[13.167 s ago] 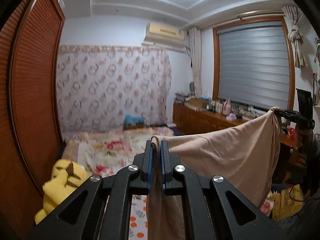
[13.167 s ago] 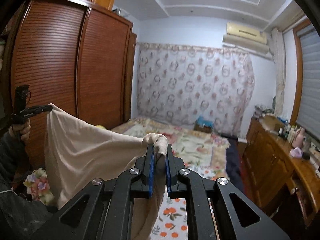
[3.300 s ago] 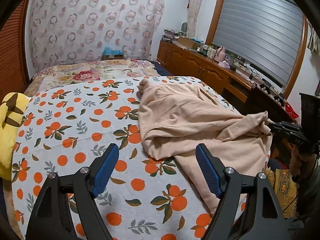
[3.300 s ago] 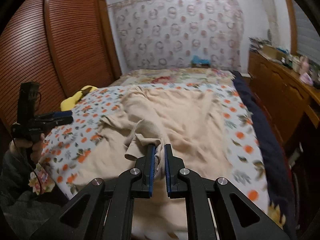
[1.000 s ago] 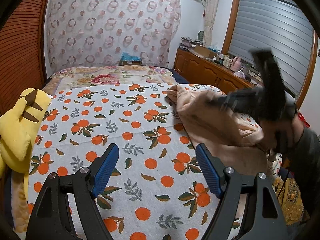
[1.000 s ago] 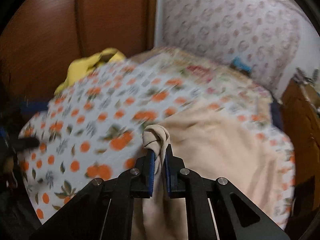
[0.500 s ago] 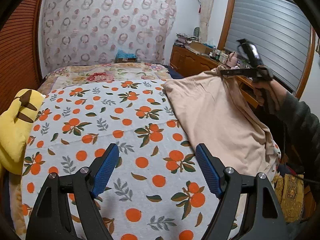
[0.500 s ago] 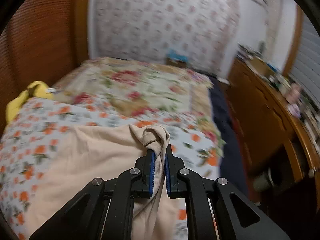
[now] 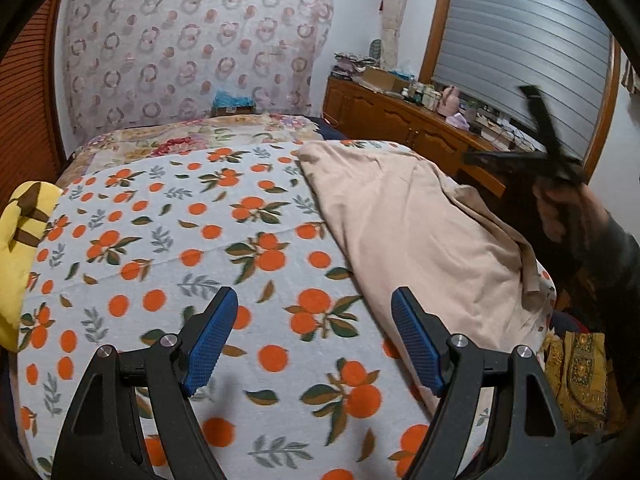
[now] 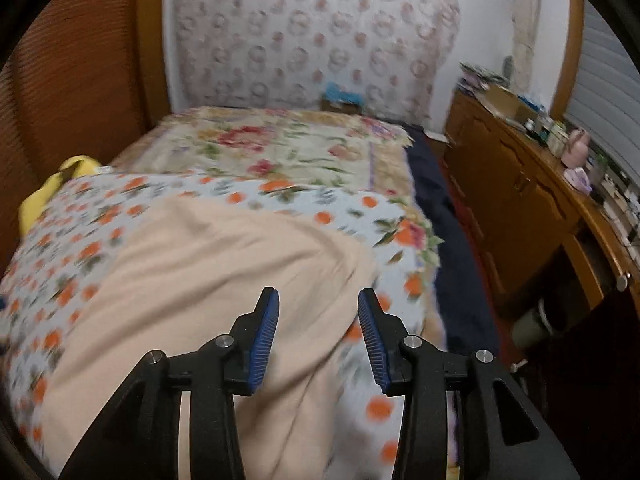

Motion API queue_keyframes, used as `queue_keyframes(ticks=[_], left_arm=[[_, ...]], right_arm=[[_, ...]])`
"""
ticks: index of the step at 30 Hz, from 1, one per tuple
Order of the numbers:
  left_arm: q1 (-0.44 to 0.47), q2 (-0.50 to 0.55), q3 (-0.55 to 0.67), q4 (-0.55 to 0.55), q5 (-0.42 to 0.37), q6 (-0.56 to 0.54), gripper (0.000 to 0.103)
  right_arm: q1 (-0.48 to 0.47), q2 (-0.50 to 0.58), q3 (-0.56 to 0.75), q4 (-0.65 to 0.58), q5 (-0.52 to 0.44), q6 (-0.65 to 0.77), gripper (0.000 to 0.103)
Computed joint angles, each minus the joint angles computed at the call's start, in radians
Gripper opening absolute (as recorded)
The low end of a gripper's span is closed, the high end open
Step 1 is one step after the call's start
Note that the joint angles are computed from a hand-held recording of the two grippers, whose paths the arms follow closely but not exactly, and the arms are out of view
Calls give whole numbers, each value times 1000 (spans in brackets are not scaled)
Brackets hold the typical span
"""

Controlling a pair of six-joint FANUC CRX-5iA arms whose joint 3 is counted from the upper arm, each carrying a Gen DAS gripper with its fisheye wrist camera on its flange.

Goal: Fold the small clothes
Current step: 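Grasp the shirt edge with the right tool and pull it flat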

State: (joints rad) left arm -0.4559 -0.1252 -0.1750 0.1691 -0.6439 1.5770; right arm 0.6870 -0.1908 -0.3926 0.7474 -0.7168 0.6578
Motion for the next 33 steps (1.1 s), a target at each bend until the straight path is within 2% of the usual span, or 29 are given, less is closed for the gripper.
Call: queue_keyframes(ticks=[3,8,12,15,18,20,22,25,29,33], left_arm=[[-23,16,14,-10,-2,4,80],[-57,50,43,-17,-13,-2,80],[-75,67,66,-31,-31,2,80],[-81,70,70,-33,-33,0,80],[-88,74,65,-25,-32,-10,80],[-88,80,66,-19,-36,-20,80],[-92,86,72,-27,-44,-16,80],[-94,88,71,-20,-44,-23,80],[-99,84,68,-20,-48,-28,80],[-101,83,62,-8,-45,-36,80]], right_arm=[[59,-133,-125,-2,12,-26,43],[169,-297,-294,31,-36,-156,43],[226,-357,-363,46,-63,-266,43],[275,-406,-376,38,-114,-279,43],[293,-394,-367,26,-134,-284,43],[292,-398,-358,7,-143,-272,36],[281,-398,-343,-24,-134,-239,16],[280,-422,-341,-48,-136,-207,2],[335,-495,-363,-4,-205,-246,1],[403,-537,-358,25,-365,-257,1]])
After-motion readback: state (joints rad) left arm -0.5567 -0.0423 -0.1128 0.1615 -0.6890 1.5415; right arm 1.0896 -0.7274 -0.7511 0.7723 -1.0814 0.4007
